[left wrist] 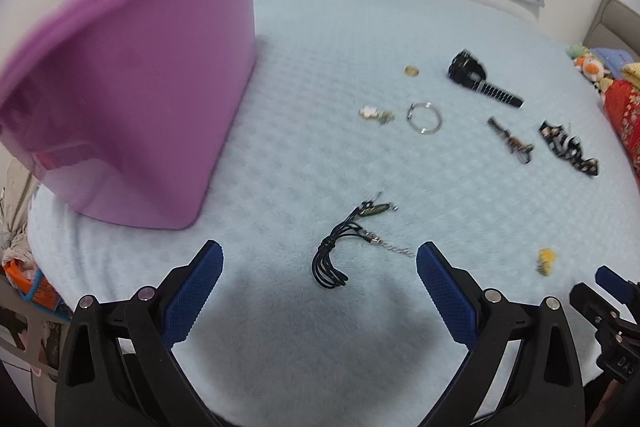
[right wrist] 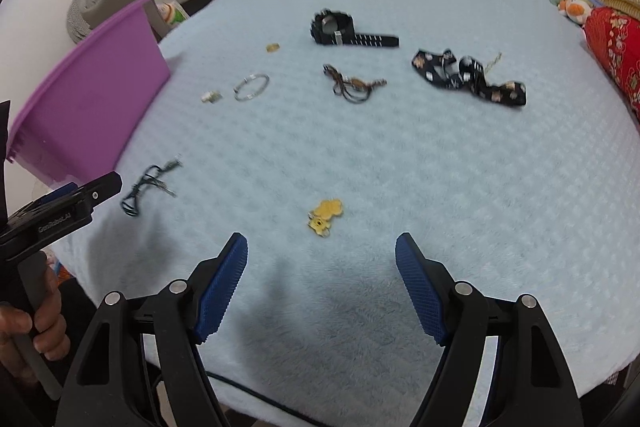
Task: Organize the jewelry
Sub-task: 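Move the left tool to the black cord necklace while the right tool approaches the yellow flower charm, then close the left tool on the black cord necklace while the right tool grips the yellow charm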
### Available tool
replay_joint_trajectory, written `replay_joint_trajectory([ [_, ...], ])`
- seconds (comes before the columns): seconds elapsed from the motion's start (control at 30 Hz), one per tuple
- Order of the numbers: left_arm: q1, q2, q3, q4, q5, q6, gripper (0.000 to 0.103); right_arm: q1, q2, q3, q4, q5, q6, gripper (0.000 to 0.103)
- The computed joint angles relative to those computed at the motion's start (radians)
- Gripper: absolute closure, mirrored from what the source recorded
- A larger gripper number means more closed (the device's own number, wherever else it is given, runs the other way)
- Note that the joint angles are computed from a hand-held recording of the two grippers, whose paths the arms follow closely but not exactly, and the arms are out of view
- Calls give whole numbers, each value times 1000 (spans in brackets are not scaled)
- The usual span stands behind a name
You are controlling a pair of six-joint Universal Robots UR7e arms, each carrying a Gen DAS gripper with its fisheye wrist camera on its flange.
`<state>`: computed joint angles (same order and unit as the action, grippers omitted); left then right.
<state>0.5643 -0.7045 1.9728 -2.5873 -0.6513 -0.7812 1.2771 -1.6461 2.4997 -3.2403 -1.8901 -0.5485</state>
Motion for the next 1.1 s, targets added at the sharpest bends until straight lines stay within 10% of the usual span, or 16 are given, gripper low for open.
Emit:
replay_joint_trajectory([
  [0.6, 83, 77, -54, -25, -20, 28, 7, 3, 181, -75, -81, -110, -9, 30],
  [1.1, 94, 125, -58, -99, 34, 77, 5, -3, 285, -68, -261, -118, -107, 9],
])
